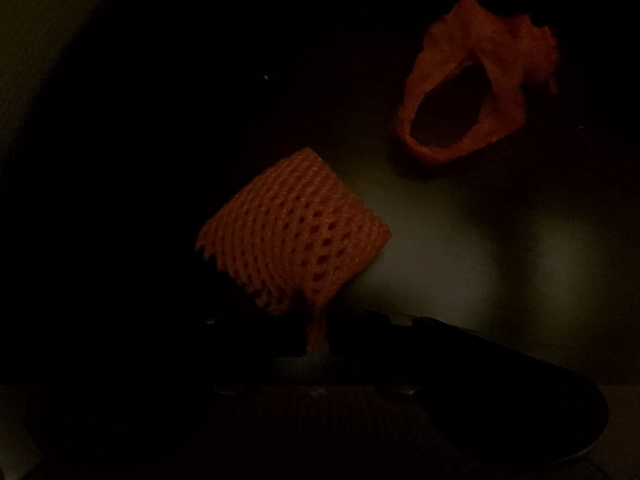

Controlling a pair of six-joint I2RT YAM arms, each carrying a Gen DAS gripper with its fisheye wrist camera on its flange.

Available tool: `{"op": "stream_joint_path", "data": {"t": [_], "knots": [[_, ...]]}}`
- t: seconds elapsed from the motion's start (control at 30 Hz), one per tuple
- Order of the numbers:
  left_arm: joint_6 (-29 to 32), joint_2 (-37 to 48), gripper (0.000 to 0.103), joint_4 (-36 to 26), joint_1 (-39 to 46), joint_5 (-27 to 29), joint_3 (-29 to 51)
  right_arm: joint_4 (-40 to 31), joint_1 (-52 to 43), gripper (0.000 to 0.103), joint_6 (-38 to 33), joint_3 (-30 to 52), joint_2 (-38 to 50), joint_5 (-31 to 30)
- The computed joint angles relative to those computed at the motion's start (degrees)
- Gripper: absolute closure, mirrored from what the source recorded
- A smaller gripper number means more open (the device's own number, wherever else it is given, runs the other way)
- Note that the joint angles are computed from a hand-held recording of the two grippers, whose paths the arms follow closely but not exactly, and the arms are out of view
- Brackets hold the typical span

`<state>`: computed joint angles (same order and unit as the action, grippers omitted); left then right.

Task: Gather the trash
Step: 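Grasp the orange foam net with left tool while right grasps orange plastic bag, then lift the foam net and plastic bag up over the teal wastebasket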

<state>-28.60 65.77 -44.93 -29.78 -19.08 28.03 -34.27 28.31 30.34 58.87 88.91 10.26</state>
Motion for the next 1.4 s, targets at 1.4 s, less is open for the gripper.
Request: {"op": "stream_joint_path", "data": {"t": [1.4], "knots": [[11.92,-3.89,0.094,-18.9,-3.59,0.88,36.64,-38.11,7.02,0.067,-7.57,33.79,-23.39,8.76]]}}
